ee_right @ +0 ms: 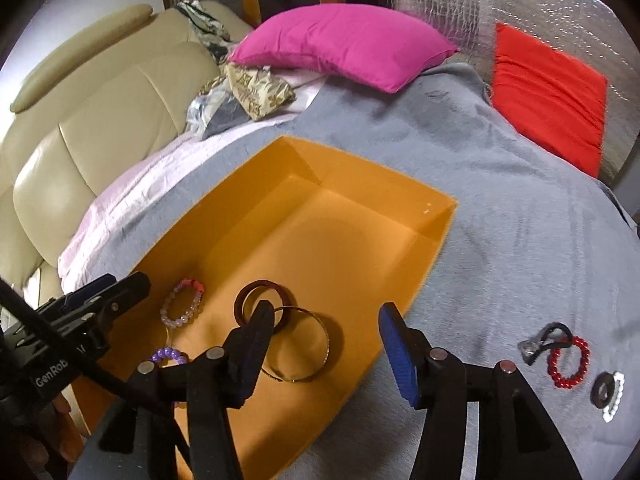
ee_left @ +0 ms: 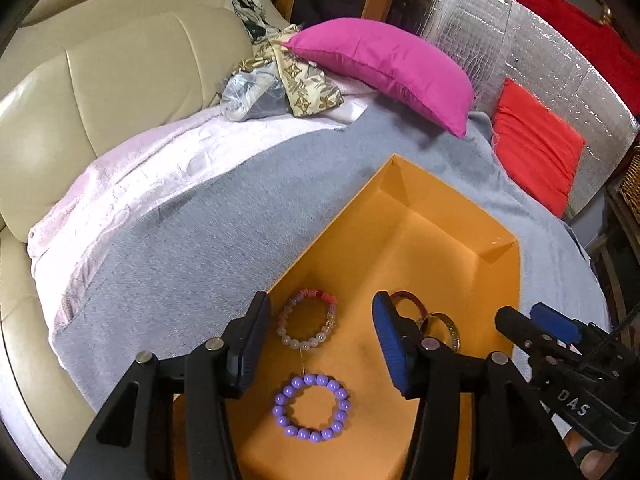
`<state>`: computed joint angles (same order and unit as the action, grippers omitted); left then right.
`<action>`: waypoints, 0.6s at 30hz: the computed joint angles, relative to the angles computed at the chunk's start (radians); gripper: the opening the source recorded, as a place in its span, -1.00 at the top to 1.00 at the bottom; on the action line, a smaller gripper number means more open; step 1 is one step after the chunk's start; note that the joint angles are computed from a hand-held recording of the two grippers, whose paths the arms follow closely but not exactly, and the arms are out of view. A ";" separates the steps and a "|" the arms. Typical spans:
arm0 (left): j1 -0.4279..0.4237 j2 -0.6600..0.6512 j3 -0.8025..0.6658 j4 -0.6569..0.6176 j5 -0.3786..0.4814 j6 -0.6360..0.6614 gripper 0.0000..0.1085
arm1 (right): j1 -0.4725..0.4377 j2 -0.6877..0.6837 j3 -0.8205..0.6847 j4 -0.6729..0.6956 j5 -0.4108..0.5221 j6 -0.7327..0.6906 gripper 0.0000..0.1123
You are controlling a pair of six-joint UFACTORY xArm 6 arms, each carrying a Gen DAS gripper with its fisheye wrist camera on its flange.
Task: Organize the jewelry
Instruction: 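Close the right gripper on the white bead bracelet while the left moves toward the red bracelet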
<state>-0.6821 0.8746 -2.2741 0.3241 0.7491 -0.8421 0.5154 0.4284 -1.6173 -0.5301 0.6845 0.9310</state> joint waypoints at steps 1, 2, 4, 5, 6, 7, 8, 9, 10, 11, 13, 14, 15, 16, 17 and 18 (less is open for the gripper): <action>-0.002 -0.027 0.039 0.019 -0.017 -0.015 -0.09 | -0.002 -0.018 0.024 -0.009 -0.017 0.014 -0.15; -0.004 -0.047 0.069 0.035 -0.030 -0.029 -0.17 | -0.004 -0.049 0.065 -0.025 -0.046 0.040 -0.25; -0.017 -0.100 0.144 0.095 -0.057 -0.078 -0.25 | -0.007 -0.106 0.137 -0.069 -0.082 0.104 -0.39; -0.023 -0.121 0.173 0.117 -0.067 -0.095 -0.27 | -0.010 -0.143 0.187 -0.097 -0.109 0.139 -0.48; -0.030 -0.136 0.194 0.132 -0.072 -0.105 -0.28 | -0.011 -0.181 0.235 -0.129 -0.119 0.177 -0.51; -0.039 -0.150 0.213 0.140 -0.076 -0.109 -0.28 | -0.010 -0.206 0.265 -0.149 -0.118 0.203 -0.55; -0.044 -0.160 0.227 0.143 -0.082 -0.109 -0.28 | -0.012 -0.242 0.310 -0.175 -0.124 0.240 -0.56; -0.054 -0.170 0.240 0.148 -0.089 -0.109 -0.29 | -0.016 -0.292 0.373 -0.206 -0.136 0.288 -0.56; -0.063 -0.175 0.246 0.154 -0.090 -0.109 -0.29 | -0.019 -0.325 0.413 -0.223 -0.136 0.319 -0.57; -0.077 -0.179 0.248 0.160 -0.087 -0.107 -0.29 | -0.021 -0.363 0.459 -0.243 -0.134 0.356 -0.59; -0.100 -0.184 0.254 0.165 -0.095 -0.098 -0.29 | -0.026 -0.435 0.546 -0.275 -0.132 0.417 -0.64; -0.113 -0.183 0.251 0.167 -0.094 -0.093 -0.30 | -0.029 -0.479 0.598 -0.292 -0.127 0.452 -0.66; -0.124 -0.180 0.244 0.164 -0.092 -0.081 -0.31 | -0.033 -0.515 0.638 -0.301 -0.125 0.476 -0.66; -0.140 -0.172 0.231 0.155 -0.090 -0.057 -0.32 | -0.037 -0.556 0.684 -0.309 -0.124 0.499 -0.67; -0.153 -0.162 0.216 0.149 -0.087 -0.040 -0.32 | -0.042 -0.608 0.742 -0.318 -0.117 0.531 -0.67; -0.165 -0.151 0.200 0.144 -0.083 -0.024 -0.33 | -0.048 -0.642 0.780 -0.320 -0.116 0.546 -0.67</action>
<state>-0.8468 0.7231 -2.0744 0.4678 0.6665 -0.8664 0.4670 -0.2138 -0.8374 -0.8503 0.5683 1.4765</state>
